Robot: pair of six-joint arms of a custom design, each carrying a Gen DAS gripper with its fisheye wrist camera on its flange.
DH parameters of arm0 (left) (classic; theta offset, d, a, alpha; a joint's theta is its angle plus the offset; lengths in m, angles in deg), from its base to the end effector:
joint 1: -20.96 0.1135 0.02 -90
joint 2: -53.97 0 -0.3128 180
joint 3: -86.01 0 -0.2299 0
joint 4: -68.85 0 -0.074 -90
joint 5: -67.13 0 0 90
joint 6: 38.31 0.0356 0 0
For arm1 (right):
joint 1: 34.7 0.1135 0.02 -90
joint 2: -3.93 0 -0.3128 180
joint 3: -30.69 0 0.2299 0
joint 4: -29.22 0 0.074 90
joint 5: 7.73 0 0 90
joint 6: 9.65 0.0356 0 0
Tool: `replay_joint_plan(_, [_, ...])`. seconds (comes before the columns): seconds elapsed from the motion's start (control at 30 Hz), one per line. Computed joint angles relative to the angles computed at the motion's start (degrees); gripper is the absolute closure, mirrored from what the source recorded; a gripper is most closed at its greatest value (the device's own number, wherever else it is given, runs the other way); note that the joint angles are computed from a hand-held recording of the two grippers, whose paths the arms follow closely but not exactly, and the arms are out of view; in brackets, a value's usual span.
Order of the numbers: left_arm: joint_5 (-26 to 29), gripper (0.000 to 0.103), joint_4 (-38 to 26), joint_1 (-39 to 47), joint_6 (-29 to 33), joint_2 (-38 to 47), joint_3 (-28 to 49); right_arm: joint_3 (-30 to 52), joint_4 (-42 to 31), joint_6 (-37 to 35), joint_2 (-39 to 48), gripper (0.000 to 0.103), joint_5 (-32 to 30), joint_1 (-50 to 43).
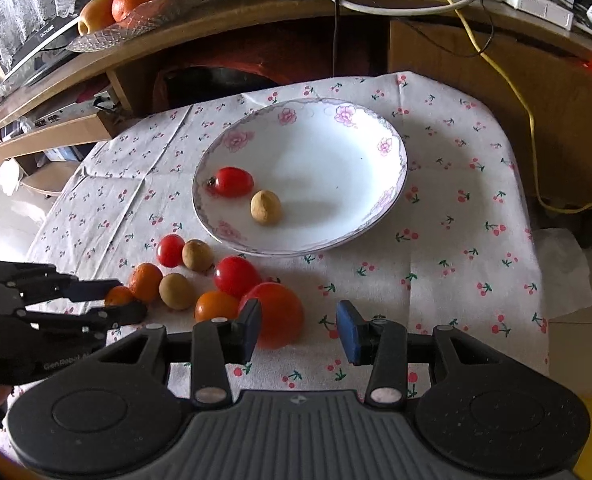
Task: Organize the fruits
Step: 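Grasp the mandarin orange nearest the fingers with the left tool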
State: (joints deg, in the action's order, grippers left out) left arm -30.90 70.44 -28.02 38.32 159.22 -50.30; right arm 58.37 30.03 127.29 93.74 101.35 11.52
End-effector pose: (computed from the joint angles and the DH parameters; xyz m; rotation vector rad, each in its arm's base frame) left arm 0.1786 -0.1978 0.1185 0.7527 2.5048 -0.2061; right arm 0.1316 0.1205 0.1286 0.1259 2.5552 0.1793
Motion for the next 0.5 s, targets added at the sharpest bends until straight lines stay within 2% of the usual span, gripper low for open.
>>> replay_joint_plan(0.03, [-0.02,0.051,0.37,0.15,0.16,0.19,-0.1,0.2,-0.04,-0.53,0.16,0.062,-0.16,-0.14])
replay_joint_plan(0.13, [-0.18,0.05,1.86,0.21,1.14,0.56,-0.51,0.31,1.01,-3.24,1.31,0.047,-2.79,-1.45])
replay_joint_plan(0.2, [-0.54,0.051,1.96,-0.12,1.2,0.69,-0.49,0.49,1.21,-3.56,2.33,0.047,-2.73,-0.99])
replay_joint_plan(0.23, [-0.34,0.056,1.79,-0.2,0.97,0.59,-0.48,0.46,1.31,-3.93,2.48,0.047,-2.84,-0.75])
replay_joint_plan(0.37, [-0.33,0.062,0.64,-0.9,-0.11,-0.32,-0.75,0.04,1.12,-4.76,1.36,0.047,-2.86,-1.09])
replay_joint_plan(0.5, [-0.48,0.064,-0.62,-1.64,-0.96,-1.28,-0.89,-0.76,1.19,-6.06,0.01,0.047,-3.6,-2.31])
